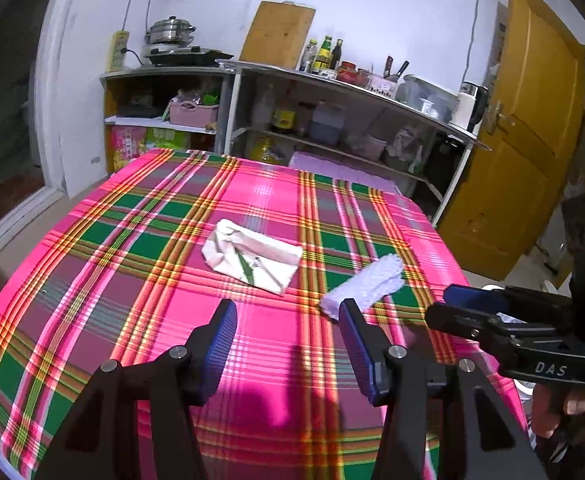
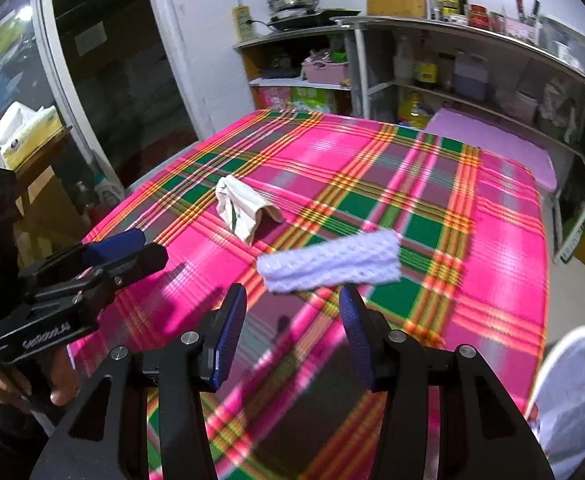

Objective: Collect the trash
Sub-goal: 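Move both tools back over the table toward the white paper bag and foam net, then grasp the white paper bag with the right tool while the left tool grasps the white foam net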

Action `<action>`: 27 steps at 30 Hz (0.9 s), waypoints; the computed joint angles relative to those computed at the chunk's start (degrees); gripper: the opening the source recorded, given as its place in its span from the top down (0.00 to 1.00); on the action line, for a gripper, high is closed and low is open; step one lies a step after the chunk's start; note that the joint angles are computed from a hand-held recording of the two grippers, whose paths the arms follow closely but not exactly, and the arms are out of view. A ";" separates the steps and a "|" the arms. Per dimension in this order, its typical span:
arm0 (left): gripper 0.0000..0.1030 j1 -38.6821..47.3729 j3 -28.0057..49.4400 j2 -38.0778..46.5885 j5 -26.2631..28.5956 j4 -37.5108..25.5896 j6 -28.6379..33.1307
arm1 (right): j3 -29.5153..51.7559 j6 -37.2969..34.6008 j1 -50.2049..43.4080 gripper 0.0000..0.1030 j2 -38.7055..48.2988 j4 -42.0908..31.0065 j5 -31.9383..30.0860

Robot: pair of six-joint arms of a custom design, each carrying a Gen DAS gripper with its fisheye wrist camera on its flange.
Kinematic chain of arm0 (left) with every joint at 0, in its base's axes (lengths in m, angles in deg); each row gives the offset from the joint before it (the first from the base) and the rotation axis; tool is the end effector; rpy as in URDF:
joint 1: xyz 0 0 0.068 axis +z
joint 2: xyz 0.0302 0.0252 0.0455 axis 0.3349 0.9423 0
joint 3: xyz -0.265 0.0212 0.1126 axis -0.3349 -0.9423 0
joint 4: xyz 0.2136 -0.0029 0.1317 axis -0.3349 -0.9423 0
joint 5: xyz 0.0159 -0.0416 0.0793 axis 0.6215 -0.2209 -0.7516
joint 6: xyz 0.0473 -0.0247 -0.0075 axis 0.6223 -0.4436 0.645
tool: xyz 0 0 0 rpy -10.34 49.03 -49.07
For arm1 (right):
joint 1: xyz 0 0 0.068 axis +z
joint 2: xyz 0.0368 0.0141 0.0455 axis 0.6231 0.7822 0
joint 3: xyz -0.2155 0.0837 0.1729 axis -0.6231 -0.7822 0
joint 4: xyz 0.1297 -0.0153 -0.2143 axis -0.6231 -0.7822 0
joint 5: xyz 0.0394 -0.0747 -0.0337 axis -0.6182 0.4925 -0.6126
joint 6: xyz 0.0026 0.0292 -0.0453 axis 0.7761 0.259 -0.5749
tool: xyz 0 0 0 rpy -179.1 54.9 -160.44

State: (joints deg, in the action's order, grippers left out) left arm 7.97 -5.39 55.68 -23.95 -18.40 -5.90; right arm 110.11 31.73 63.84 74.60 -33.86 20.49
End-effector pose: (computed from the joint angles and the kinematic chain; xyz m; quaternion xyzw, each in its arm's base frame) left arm 0.2629 -0.0465 0.2085 -0.1506 0.8831 -0.0489 0.4416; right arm 0.3654 0.1882 0.1797 -0.3466 0.8578 0.2276 0.3037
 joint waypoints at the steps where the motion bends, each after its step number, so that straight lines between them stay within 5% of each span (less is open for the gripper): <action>1: 0.49 0.67 -0.28 0.15 0.46 0.44 0.21 | 1.24 -0.11 0.56 0.52 0.95 -0.37 0.32; 19: 0.49 12.05 -2.86 0.99 8.23 4.54 3.39 | 27.84 -3.36 8.15 0.52 20.08 -8.87 4.19; 27: 0.49 13.84 -2.80 1.44 9.19 4.70 3.55 | 32.22 -3.98 8.46 0.75 23.13 -11.44 4.52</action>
State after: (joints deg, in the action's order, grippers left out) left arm 21.80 -8.19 57.13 -14.76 -13.70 -2.35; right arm 142.33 27.75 72.30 97.73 -45.30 25.01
